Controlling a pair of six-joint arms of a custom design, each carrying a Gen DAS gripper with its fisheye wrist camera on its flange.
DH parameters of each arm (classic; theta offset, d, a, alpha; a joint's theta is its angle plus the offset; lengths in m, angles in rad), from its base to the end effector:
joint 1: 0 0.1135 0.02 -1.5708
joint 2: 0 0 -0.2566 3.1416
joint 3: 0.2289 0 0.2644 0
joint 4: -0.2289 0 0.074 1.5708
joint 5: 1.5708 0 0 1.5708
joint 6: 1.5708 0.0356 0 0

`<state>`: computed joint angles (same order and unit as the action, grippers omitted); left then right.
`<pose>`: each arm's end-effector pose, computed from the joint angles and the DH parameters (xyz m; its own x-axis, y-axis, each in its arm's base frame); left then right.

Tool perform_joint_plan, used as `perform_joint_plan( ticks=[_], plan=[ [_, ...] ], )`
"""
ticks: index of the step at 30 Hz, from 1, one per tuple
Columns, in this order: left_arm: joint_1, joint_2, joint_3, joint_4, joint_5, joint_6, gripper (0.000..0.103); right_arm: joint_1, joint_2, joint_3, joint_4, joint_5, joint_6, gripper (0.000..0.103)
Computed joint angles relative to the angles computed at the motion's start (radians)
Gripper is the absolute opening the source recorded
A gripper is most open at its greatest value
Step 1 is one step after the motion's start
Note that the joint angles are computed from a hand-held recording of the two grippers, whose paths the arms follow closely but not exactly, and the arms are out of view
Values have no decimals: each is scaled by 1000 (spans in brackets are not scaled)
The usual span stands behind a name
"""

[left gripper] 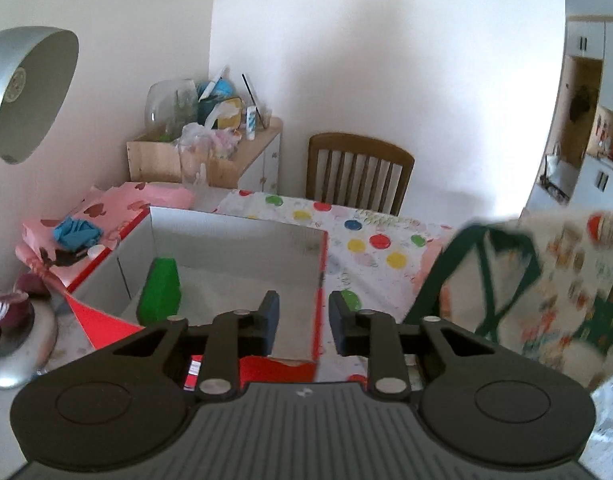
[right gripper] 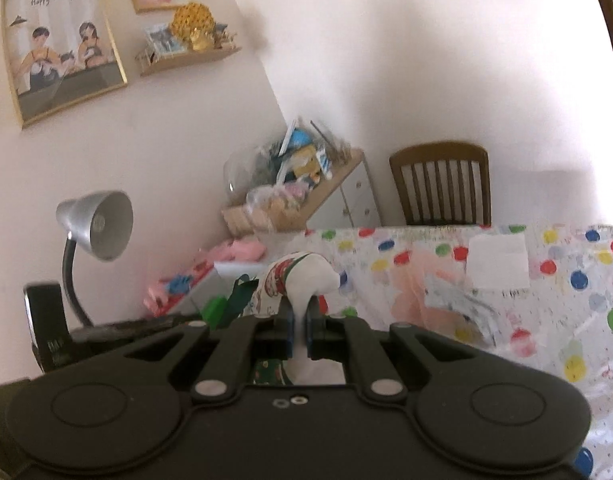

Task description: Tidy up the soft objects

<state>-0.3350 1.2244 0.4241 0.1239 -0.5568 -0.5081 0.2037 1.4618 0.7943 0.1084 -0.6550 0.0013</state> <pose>0.2296 -0.0600 0.1466 -0.4629 -0.2762 -0.8423 -0.3838 0.9190 -0.0904 0.3072 0.0856 0.2021 -0.5203 -0.1064 -0.8473 -0.6655 0.6723 0.3242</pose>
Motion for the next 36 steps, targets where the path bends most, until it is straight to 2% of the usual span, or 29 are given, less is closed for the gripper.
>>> perform_joint_plan(
  ticks=[2, 5, 6, 9, 12, 13, 14, 15, 17, 19, 21, 23, 26, 29, 36],
  plan=[
    [74, -3, -13, 10, 84, 32, 26, 36, 5, 12, 21, 42, 22, 5],
    [203, -5, -53, 26, 305, 112, 26, 73, 17, 11, 54, 97, 60, 5],
    [225, 1, -67, 32, 346, 133, 26, 81, 22, 8, 61, 112, 70, 6],
    [243, 36, -96, 40, 414, 182, 26, 98, 43, 5, 73, 143, 89, 6],
    [226, 119, -108, 74, 429, 163, 29, 105, 66, 4, 81, 164, 106, 6],
    [223, 148, -110, 93, 436, 156, 32, 107, 70, 3, 82, 169, 109, 6],
    [217, 175, -119, 123, 441, 149, 46, 107, 76, 0, 86, 171, 113, 6],
    [208, 209, -127, 161, 445, 151, 67, 106, 80, -2, 86, 171, 116, 6],
    [180, 286, -124, 211, 426, 156, 78, 102, 87, -4, 81, 172, 114, 6],
    [147, 350, -130, 269, 396, 133, 79, 101, 87, -8, 74, 176, 110, 6],
    [148, 417, -91, 242, 402, 78, 79, 99, 94, -9, 72, 175, 109, 6],
    [157, 470, -41, 191, 397, -56, 79, 94, 99, -11, 74, 172, 109, 6],
    [198, 506, 16, 151, 408, -198, 79, 87, 105, -11, 75, 166, 98, 6],
    [200, 548, 95, 68, 372, -344, 79, 78, 113, -7, 69, 154, 87, 6],
    [147, 709, 272, -88, 234, -520, 79, 54, 124, -4, 53, 133, 45, 6]
  ],
)
